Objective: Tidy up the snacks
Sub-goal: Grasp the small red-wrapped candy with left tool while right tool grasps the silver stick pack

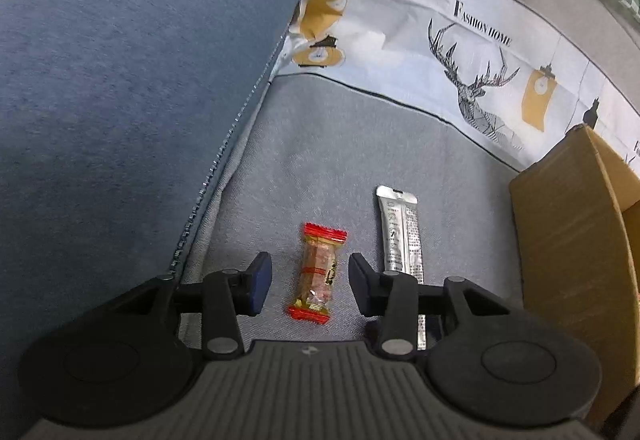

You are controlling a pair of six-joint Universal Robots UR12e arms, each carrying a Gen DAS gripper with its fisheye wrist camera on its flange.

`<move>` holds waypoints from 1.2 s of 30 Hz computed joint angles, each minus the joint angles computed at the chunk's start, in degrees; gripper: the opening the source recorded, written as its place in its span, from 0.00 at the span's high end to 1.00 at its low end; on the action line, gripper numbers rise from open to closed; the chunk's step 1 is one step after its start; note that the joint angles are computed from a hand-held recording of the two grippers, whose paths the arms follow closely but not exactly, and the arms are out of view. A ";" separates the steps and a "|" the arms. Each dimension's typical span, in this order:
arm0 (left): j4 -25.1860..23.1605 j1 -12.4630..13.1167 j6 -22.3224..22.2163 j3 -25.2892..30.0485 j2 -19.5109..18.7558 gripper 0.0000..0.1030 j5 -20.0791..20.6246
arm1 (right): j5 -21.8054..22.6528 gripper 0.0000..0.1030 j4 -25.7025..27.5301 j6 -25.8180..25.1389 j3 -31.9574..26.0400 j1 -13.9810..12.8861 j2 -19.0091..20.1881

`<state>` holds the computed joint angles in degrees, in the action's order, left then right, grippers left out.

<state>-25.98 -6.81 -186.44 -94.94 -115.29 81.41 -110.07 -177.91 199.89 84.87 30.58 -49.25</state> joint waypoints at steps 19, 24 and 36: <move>-4.05 -2.65 9.78 1.79 -1.45 0.81 5.86 | 1.97 0.70 3.89 4.58 5.88 -0.88 -5.47; 0.25 -2.01 13.22 -1.46 0.89 0.81 1.39 | 1.59 0.70 4.77 6.16 8.47 -0.56 -7.51; -7.40 -1.60 22.89 -2.84 2.53 0.80 -3.84 | 3.15 0.68 6.46 7.03 11.35 1.03 -10.32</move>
<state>-33.38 -8.41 -163.55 -97.78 -112.76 77.57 -106.92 -171.45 206.93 96.22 31.61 -59.57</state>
